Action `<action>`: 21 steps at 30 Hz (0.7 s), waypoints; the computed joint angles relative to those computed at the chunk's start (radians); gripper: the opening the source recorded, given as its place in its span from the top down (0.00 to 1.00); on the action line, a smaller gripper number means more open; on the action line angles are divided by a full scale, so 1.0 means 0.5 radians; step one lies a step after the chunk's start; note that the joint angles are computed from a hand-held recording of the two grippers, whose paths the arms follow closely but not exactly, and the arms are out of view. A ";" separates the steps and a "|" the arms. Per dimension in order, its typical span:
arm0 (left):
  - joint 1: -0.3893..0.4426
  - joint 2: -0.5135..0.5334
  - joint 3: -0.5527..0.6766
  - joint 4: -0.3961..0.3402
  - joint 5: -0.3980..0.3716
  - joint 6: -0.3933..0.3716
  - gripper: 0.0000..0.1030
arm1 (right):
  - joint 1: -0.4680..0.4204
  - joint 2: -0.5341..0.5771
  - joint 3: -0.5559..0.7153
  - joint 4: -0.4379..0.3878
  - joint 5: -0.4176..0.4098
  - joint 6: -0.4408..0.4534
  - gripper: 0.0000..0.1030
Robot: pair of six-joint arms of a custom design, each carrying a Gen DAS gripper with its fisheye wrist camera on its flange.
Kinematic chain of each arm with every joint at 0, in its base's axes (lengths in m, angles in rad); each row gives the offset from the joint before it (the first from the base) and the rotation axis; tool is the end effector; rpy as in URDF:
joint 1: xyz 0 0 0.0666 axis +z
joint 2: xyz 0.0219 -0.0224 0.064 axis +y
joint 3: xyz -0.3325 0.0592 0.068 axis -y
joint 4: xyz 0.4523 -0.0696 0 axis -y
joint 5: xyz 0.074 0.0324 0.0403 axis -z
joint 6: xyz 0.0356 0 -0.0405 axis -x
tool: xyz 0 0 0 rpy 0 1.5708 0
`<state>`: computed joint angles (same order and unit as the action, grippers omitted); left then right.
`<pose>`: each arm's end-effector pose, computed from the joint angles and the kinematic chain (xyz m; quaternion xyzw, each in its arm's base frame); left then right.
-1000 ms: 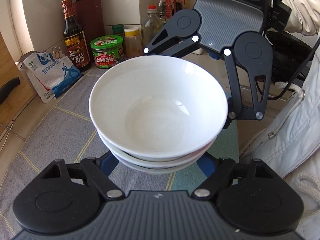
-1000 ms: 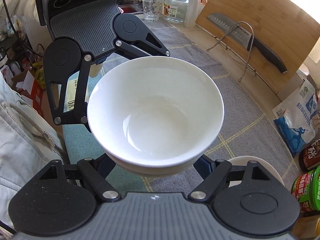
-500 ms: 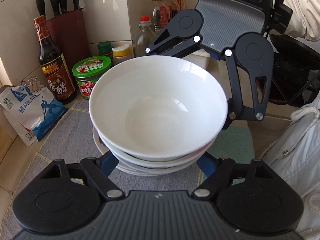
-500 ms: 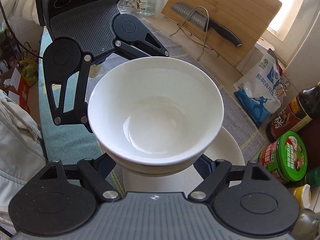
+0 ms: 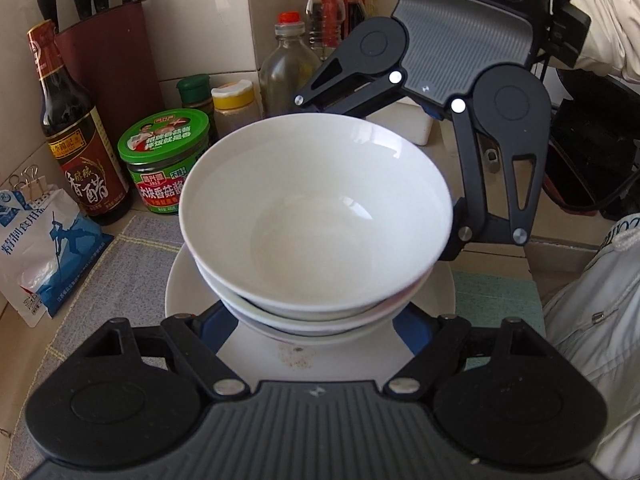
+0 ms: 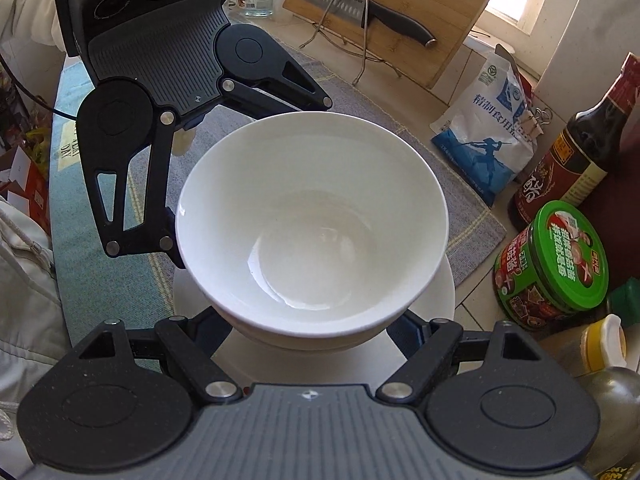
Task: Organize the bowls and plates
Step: 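Carry the bowl stack with both grippers and lower it onto the plate stack, then open both grippers and release the bowls on the plates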
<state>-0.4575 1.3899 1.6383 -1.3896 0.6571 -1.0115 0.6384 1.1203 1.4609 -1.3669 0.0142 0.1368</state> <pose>0.4476 -0.2450 0.4881 0.6708 0.6402 -0.2481 0.2803 0.3388 0.2503 0.5168 -0.3623 0.8924 0.0601 0.2622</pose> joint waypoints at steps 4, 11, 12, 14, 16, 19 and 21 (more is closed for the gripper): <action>-0.007 0.026 0.025 -0.005 -0.025 -0.006 0.19 | -0.017 -0.002 -0.018 0.015 -0.010 -0.012 0.16; -0.011 0.052 0.049 -0.016 -0.027 -0.003 0.19 | -0.033 -0.002 -0.030 0.022 -0.022 -0.038 0.16; -0.009 0.047 0.042 -0.006 -0.023 -0.006 0.19 | -0.031 -0.001 -0.031 0.023 -0.015 -0.044 0.16; -0.008 0.042 0.032 0.012 -0.017 -0.005 0.19 | -0.029 -0.005 -0.036 0.030 -0.005 -0.057 0.16; -0.004 0.032 0.018 0.022 -0.010 -0.005 0.19 | -0.015 -0.010 -0.041 0.035 0.020 -0.068 0.14; -0.006 -0.004 -0.022 0.062 -0.016 -0.009 0.15 | -0.018 -0.019 -0.046 0.056 -0.008 -0.098 0.06; 0.002 -0.007 -0.024 0.059 -0.012 -0.006 0.06 | -0.010 -0.031 -0.056 0.082 0.016 -0.096 0.00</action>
<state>-0.4565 1.3864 1.6264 -1.3603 0.6511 -1.0146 0.6333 1.1046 1.4330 -1.3257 0.0223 0.0886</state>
